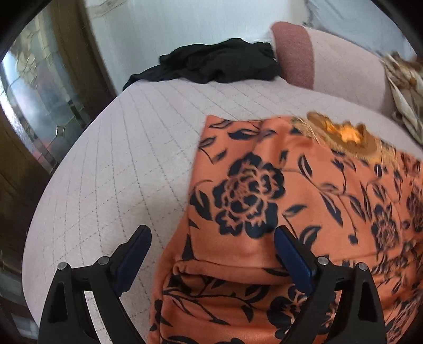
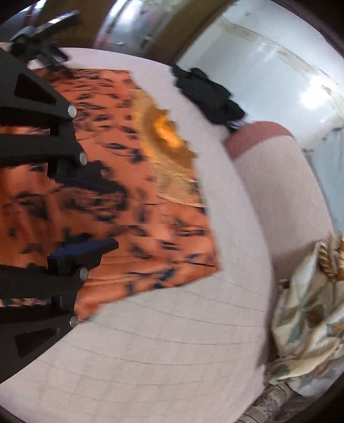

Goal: Fold small clothes

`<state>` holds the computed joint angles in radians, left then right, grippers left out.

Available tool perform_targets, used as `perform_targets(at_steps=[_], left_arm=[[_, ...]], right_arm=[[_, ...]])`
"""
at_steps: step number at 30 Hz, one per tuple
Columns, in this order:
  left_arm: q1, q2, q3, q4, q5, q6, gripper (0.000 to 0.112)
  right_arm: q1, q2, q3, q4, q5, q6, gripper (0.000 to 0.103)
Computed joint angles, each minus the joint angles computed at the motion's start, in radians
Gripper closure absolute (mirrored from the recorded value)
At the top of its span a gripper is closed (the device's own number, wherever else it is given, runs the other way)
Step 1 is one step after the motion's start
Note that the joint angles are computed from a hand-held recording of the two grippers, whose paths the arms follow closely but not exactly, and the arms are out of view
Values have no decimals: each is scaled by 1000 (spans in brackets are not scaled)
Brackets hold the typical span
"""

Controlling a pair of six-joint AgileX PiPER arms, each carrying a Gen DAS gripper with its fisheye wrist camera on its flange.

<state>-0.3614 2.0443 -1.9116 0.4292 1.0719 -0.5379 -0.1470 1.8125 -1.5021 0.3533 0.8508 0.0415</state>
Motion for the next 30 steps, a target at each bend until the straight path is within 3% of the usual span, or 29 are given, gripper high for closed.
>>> perform_targets(at_steps=[1, 3, 4, 5, 8, 11, 15, 20, 24, 30], left_arm=[[-7, 5, 15, 11, -4, 9, 17], [1, -25, 83, 30, -70, -12, 17], [2, -35, 84, 20, -63, -1, 17], [0, -61, 111, 18, -73, 3, 18], [-30, -166, 244, 81, -120, -43, 18], [-50, -253, 339, 125, -140, -83, 18], [-89, -386, 513, 229, -174, -199, 18], [-198, -537, 710, 246, -130, -287, 18], [-300, -559, 777, 253, -58, -339, 18], [-393, -593, 828, 292, 30, -393, 18]], right_arm=[[14, 9, 21, -32, 22, 9, 46], [64, -34, 95, -119, -43, 2, 46], [84, -56, 111, -156, -51, 20, 46], [89, -72, 108, -153, -18, 31, 46], [50, -186, 193, -9, -12, -34, 46], [25, -333, 287, 23, -6, -100, 46], [-35, -426, 377, 146, 23, -184, 46], [-103, -544, 511, 222, 75, -281, 46], [-54, -562, 588, 183, 38, -254, 46], [-13, -555, 666, 125, 67, -220, 47]])
